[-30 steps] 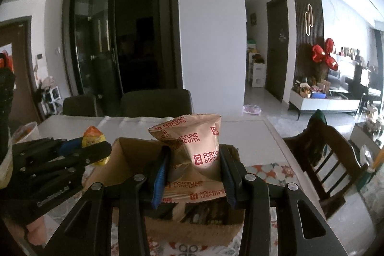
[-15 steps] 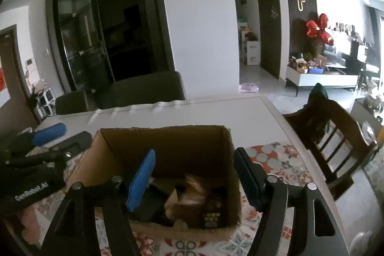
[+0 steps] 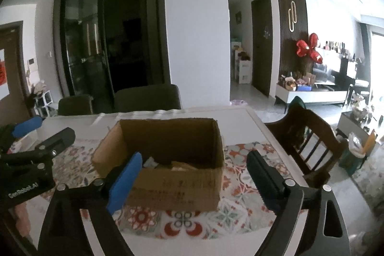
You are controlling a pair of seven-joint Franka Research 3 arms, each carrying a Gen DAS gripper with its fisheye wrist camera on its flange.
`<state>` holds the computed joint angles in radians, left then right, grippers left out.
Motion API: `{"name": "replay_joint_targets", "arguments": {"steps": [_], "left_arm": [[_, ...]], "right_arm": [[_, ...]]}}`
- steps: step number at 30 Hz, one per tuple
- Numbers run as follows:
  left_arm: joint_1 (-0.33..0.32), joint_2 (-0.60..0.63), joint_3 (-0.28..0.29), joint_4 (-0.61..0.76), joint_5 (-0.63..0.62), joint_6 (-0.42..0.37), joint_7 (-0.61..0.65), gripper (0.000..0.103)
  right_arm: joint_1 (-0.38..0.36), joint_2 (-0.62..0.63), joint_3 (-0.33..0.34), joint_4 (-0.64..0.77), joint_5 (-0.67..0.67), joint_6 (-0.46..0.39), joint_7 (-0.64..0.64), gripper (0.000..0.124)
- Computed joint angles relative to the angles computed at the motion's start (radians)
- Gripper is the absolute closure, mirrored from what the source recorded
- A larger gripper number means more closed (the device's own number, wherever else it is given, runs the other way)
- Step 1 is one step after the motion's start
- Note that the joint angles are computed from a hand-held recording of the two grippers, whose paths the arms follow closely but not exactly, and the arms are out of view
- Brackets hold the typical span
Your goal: Organize snacks
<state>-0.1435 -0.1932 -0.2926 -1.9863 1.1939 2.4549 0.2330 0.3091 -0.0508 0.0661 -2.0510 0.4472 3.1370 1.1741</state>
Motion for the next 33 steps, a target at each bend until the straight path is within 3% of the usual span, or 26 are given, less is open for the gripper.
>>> {"name": "replay_joint_targets", "arguments": {"steps": [8, 16, 24, 33], "left_arm": [[-0.012, -0.168, -0.049, -0.151, -0.037, -0.037, -0.033, 0.002], [-0.018, -0.291, -0.110, -0.253, -0.104, -0.088, -0.054, 0.000], [-0.036, -0.360, -0.155, -0.294, -0.169, -0.146, -0.051, 0.000], [-0.048, -0.412, -0.166, -0.329, -0.224, -0.168, -0.048, 0.000]], "right_arm": [[0.021, -0.191, 0.000, -0.205, -0.015, 0.047, 0.018, 0.029], [0.033, -0.364, -0.005, -0.380, -0.049, 0.038, 0.064, 0.029], [0.023, -0.475, -0.002, -0.479, -0.081, 0.000, 0.105, 0.029], [0.037, -0.538, -0.011, -0.530, -0.099, 0.010, 0.110, 0.029]]}}
